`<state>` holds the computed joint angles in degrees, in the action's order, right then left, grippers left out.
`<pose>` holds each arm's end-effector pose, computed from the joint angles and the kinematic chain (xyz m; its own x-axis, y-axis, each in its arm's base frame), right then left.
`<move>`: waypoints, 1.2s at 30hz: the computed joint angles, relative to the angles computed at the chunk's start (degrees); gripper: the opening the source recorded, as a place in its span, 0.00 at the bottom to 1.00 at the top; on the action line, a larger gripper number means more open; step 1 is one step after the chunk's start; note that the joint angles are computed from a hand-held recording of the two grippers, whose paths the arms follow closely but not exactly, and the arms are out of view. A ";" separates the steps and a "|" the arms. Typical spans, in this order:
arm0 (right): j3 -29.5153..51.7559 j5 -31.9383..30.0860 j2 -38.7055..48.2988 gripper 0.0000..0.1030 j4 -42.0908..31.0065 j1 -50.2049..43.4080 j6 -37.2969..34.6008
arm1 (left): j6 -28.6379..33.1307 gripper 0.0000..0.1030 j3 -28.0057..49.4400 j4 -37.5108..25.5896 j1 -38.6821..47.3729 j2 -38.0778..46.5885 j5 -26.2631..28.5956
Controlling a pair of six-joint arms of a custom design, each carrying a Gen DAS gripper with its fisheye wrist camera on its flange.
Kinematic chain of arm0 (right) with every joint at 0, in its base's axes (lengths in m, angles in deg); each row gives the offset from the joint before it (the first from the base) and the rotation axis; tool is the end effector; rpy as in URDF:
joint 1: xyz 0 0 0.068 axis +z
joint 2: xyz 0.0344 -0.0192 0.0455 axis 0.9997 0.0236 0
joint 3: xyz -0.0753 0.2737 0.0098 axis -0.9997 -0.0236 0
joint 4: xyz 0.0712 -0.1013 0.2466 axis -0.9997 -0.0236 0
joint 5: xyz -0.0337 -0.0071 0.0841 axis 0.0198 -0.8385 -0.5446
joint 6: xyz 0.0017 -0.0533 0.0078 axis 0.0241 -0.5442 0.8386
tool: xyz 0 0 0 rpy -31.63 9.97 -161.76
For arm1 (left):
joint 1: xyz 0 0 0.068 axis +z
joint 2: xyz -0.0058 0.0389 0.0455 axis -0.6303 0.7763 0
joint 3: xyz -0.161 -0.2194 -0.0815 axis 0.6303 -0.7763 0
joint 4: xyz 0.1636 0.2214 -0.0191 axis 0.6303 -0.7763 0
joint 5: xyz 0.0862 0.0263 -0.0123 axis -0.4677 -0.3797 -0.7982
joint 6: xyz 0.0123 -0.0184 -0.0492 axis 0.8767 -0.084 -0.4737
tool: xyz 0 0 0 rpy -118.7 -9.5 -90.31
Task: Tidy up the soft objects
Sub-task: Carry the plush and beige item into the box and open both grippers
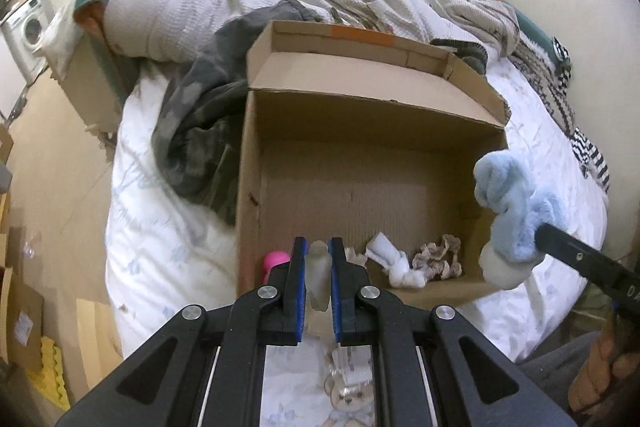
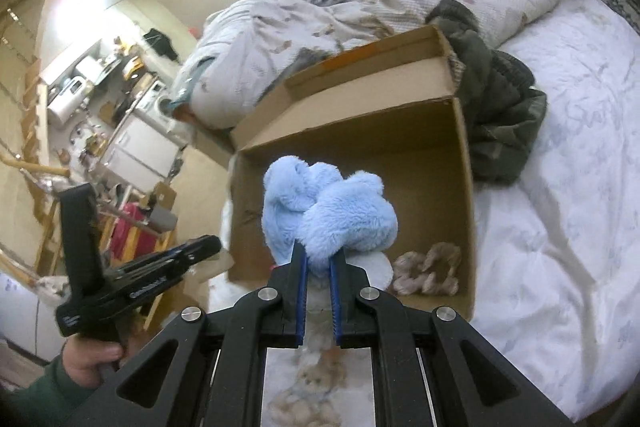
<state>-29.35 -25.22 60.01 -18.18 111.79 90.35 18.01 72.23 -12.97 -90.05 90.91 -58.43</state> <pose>0.1832 0.0953 0.1749 -0.8746 -0.0411 -0.4832 -0.3310 0.7788 0.5328 0.1531 -0.1696 0.1744 -0.8622 -0.1968 -0.4668 -0.1501 0.9793 -0.1355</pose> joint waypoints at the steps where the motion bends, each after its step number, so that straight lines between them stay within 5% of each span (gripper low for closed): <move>1: -0.49 0.02 1.35 0.11 1.57 -0.45 -0.05 | 0.75 0.09 -0.25 1.49 0.49 0.96 0.31; 6: -1.50 1.53 8.92 0.11 6.24 -0.15 0.77 | 2.79 0.09 -4.36 11.64 1.95 4.02 2.74; 20: 1.72 7.43 20.58 0.11 8.47 4.99 0.60 | 5.87 0.11 -4.59 20.20 3.60 11.67 5.03; 30: 3.85 8.15 23.48 0.12 7.63 5.43 1.64 | 2.26 0.59 -5.00 19.17 5.08 11.59 5.87; 36: 3.89 8.03 23.68 0.12 8.10 5.57 1.81 | 2.01 0.60 -3.50 16.93 3.56 13.39 4.37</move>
<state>-25.46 -17.19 83.69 -10.08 117.37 92.16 20.02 68.73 3.96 -86.49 104.30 -54.06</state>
